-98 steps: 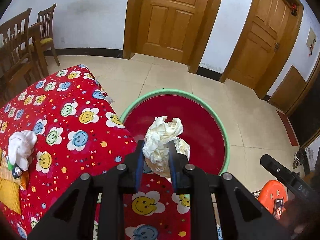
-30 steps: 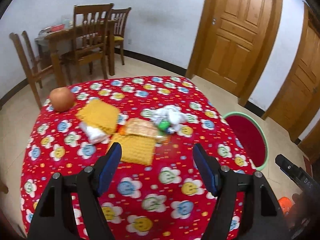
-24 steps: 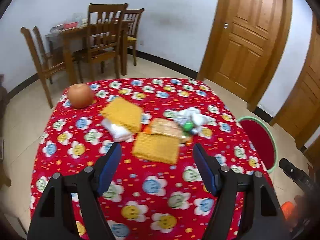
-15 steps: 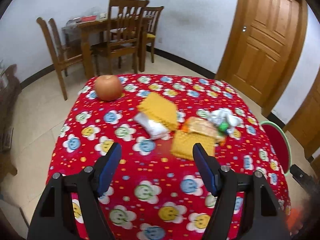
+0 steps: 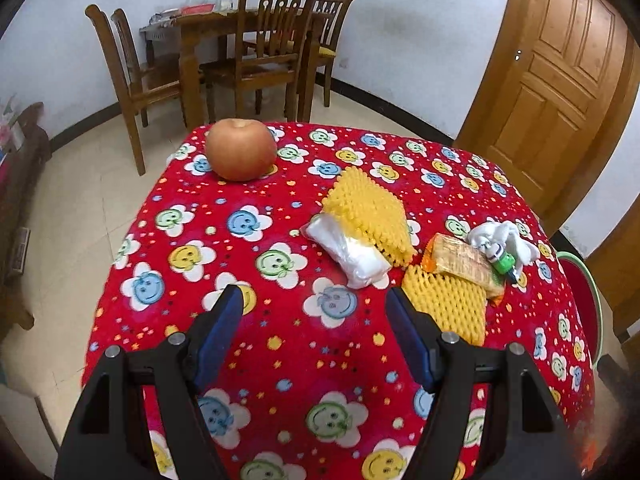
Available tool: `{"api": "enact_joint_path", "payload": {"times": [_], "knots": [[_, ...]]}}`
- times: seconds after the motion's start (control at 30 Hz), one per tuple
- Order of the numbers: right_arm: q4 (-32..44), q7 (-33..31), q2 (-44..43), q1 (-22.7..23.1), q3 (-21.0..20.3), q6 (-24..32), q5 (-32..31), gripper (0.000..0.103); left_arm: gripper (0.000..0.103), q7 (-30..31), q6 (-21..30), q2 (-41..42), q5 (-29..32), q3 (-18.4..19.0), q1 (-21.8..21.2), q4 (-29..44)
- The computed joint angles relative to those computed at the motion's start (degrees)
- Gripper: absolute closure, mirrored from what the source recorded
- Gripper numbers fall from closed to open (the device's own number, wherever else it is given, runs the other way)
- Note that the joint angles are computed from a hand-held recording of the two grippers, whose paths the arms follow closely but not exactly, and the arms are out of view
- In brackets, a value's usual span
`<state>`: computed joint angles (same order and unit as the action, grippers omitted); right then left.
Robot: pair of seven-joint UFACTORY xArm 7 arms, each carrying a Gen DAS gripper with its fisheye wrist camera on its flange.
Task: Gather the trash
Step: 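Grasp the clear plastic bag with the left tool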
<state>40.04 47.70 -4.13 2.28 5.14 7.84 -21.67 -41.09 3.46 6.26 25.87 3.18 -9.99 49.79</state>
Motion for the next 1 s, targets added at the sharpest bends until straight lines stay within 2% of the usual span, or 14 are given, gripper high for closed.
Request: {"api": "enact_joint_path", "payload": {"times": [0.1,0.23,0.4,0.53,0.63,0.7,0.77,0.8,0.93,1.0], "knots": [[0.7,-0.8,0.9,0.4,-0.2,0.3,0.7,0.028,0.03,2.6,0.8,2.3,-3.4,-1.4,0.5,2.1],[1.8,-1.8,2.2,1.1,-0.8,0.7,1.5,0.028,0.03,4.6,2.7,5.8,-6.7,-1.4,-0.5,5.9],[3.1,-2.1,3.4,1.9,-1.5,1.1,1.1,0.028,0.03,3.3,5.7,9.7,-5.9,1.2,-3.8,10.6],[3.9,-2.7,4.2,2.6,-1.9,1.3,1.4,0.028,0.03,4.9,7.0,12.4,-8.4,0.2,-3.2,13.6],[4.4,-2.9,4.8,3.0,-2.3,1.5,1.2,0.028,0.03,4.2,6.7,13.2,-7.9,1.8,-4.5,13.8],[5.0,-3.2,5.3,3.3,-2.4,1.7,1.3,0.028,0.034,4.1,6.3,13.2,-7.3,2.5,-5.0,13.4],[5.7,-3.3,5.9,3.7,-2.6,1.9,1.1,0.028,0.044,2.8,5.8,13.3,-5.6,4.4,-6.3,13.1],[6.0,-3.3,6.1,3.9,-2.7,1.9,1.0,0.028,0.046,2.6,5.6,13.0,-5.0,4.8,-6.5,12.7],[7.1,-4.4,7.0,4.8,-2.9,1.9,1.5,0.028,0.06,4.0,4.0,12.1,-6.7,3.2,-4.3,11.2],[7.8,-4.6,7.5,5.4,-3.0,2.2,1.3,0.028,0.06,5.8,3.0,11.7,-8.8,1.7,-2.6,10.5]]}}
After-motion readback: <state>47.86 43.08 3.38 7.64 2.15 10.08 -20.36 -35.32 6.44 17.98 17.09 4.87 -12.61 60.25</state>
